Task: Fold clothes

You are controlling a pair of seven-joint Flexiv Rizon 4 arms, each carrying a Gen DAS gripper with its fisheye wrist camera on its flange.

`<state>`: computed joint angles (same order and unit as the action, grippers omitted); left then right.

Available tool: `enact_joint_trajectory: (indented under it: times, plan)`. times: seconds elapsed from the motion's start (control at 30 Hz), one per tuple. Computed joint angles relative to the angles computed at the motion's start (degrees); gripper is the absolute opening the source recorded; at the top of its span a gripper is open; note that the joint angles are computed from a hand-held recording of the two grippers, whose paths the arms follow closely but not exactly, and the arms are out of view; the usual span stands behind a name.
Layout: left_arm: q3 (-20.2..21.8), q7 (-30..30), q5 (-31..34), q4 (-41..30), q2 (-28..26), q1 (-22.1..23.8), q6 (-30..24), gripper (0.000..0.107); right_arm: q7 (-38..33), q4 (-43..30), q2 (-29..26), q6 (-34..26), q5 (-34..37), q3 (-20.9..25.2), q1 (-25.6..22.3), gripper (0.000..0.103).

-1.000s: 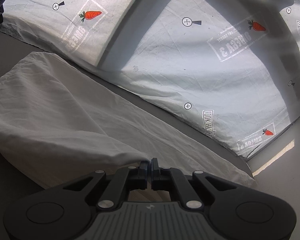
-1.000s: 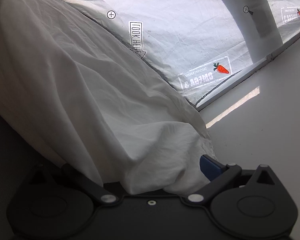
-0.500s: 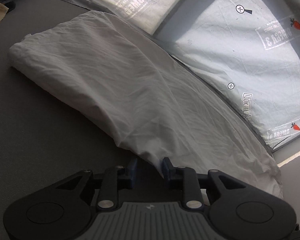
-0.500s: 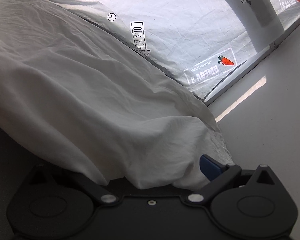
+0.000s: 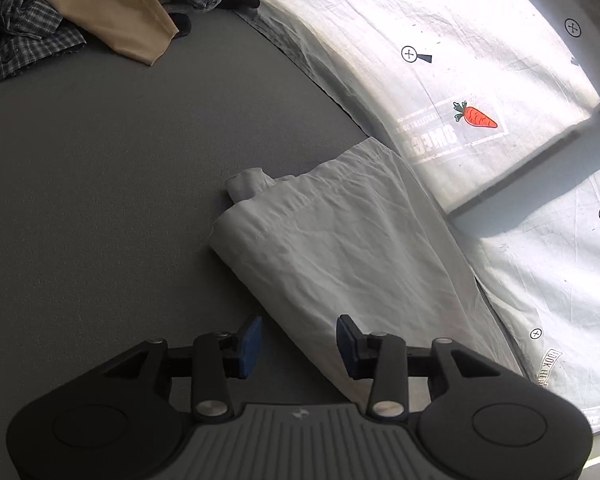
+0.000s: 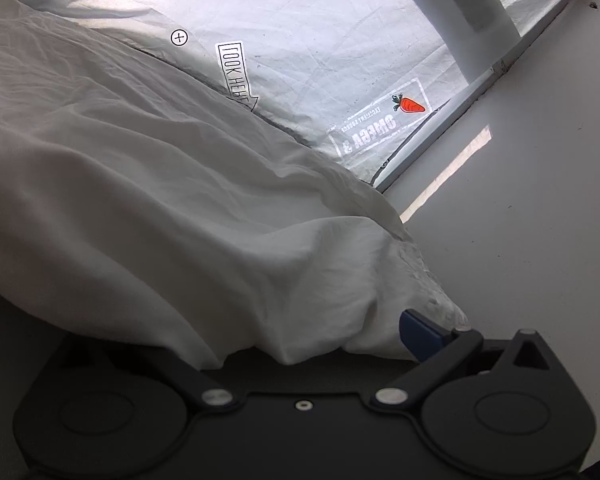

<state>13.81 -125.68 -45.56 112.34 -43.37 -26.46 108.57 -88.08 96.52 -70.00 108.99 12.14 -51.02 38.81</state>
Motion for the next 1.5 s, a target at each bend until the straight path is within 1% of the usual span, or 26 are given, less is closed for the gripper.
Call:
enact_joint_trajectory:
  times: [0.07,0.1,0.13,0.17,0.2,0.23,0.3,0.37,0.43,0.47,0.5,0.53,0.6,0.7,0.77,0.83,0.87,0.93,0.97,1.07,1.13,1.17,1.27,1.3,1.4,1.5]
  plan:
    - [-2.83,0.98,3.44,-0.45,0.49,4.97,-0.38,0.04,0.63,-0.21,-0.08,-2.57,-0.26,-1.05,0.92,0.103]
    - [-4.59,1.58,5.36,-0.73,0.97,7.76,-1.49,0.032,1.33,-0.23,-0.08,-3.83,-0.68,-1.57,1.36,0.103]
    - [-6.34,2.04,7.31,-0.99,1.43,10.35,-2.62,0.02,2.21,-0.18,0.24,-5.26,-1.35,-1.88,1.68,0.103]
    - [-7.28,2.58,9.06,-1.22,1.95,12.1,-3.67,0.003,2.89,-0.12,1.05,-6.88,-2.56,-1.87,1.77,0.103]
    - [-8.25,3.1,10.81,-1.47,2.45,13.86,-4.71,0.003,3.55,-0.09,1.88,-8.52,-3.76,-1.8,1.82,0.103]
    - [-8.79,3.66,12.8,-1.48,2.99,14.94,-4.15,0.003,4.15,-0.1,2.73,-9.88,-4.91,-1.69,1.79,0.103]
    - [-8.16,5.27,15.48,-2.23,4.14,15.54,-4.99,0.002,5.18,-0.09,4.48,-11.23,-6.89,-1.37,1.46,0.103]
    - [-9.94,8.19,20.12,-3.82,4.97,18.67,-2.18,0.001,6.82,-0.13,5.71,-11.67,-8.09,-1.42,1.27,0.103]
    - [-14.33,8.99,23.81,-6.02,4.86,23.61,1.77,0.001,8.87,-0.46,6.7,-12.12,-8.99,-1.57,1.09,0.103]
    - [-18.41,8.34,26.74,-7.2,4.22,27.61,4.85,0.001,10.11,-0.82,6.96,-12.33,-9.31,-1.67,0.93,0.103]
    - [-21.05,6.59,30.39,-8.87,3.37,30.6,7.3,0.001,11.64,-1.22,6.96,-12.31,-9.35,-2.03,0.88,0.103]
    - [-22.79,7.01,31.3,-10.51,2.34,32.0,9.31,0.001,13.66,-1.71,6.63,-12.18,-8.97,-2.8,1.04,0.103]
    - [-21.36,7.99,31.52,-13.77,0.93,30.85,9.86,0.001,17.38,-2.51,6.24,-12.48,-8.59,-3.95,1.22,0.103]
    - [-13.59,13.16,25.07,-16.53,-1.48,23.85,5.83,0.002,20.17,-3.16,7.13,-14.38,-10.56,-3.01,0.48,0.103]
    - [-9.24,14.93,19.33,-15.99,-2.63,19.83,1.11,0.001,20.5,-2.65,7.59,-15.23,-12.85,-2.3,0.37,0.103]
    - [-7.62,14.25,16.17,-13.61,-3.38,18.35,-2.07,0.001,21.42,-1.82,9.25,-16.34,-14.44,-0.33,0.0,0.103]
    - [-7.29,14.32,14.43,-12.52,-3.81,17.92,-3.54,0.001,22.09,-1.37,10.31,-16.62,-14.92,0.96,-0.33,0.103]
    - [-10.66,10.53,15.35,-8.3,-3.32,20.34,-0.85,0.002,23.21,-0.61,11.9,-15.09,-15.71,3.11,-0.94,0.103]
    - [-11.43,9.35,15.46,-6.93,-3.27,20.79,0.04,0.002,23.27,-0.54,12.55,-13.85,-16.52,4.28,-1.48,0.103]
    - [-11.19,7.75,15.69,-4.48,-3.1,20.33,0.72,0.002,21.93,-1.02,14.18,-10.73,-18.79,8.08,-3.24,0.103]
    - [-10.77,7.15,15.78,-3.98,-3.01,19.86,1.15,0.002,20.24,-2.07,13.89,-10.04,-19.87,8.97,-3.28,0.103]
    - [-10.57,6.9,15.77,-3.72,-2.96,19.62,1.38,0.002,19.49,-3.15,14.02,-10.83,-20.57,10.37,-3.93,0.103]
    - [-9.26,6.98,15.41,-3.55,-3.02,18.3,1.25,0.002,19.25,-7.79,16.58,-18.19,-24.02,20.89,-10.39,0.103]
    - [-8.33,7.49,15.14,-3.88,-3.16,17.48,0.68,0.003,19.76,-9.21,16.67,-21.03,-25.06,22.86,-11.56,0.103]
    - [-6.29,8.46,14.35,-4.44,-3.42,15.59,-0.64,0.003,22.97,-12.28,15.38,-28.13,-27.55,23.58,-11.58,0.103]
    - [-6.3,8.01,13.96,-4.1,-3.24,15.3,-0.64,0.004,24.9,-12.81,15.78,-31.42,-29.36,25.04,-12.31,0.103]
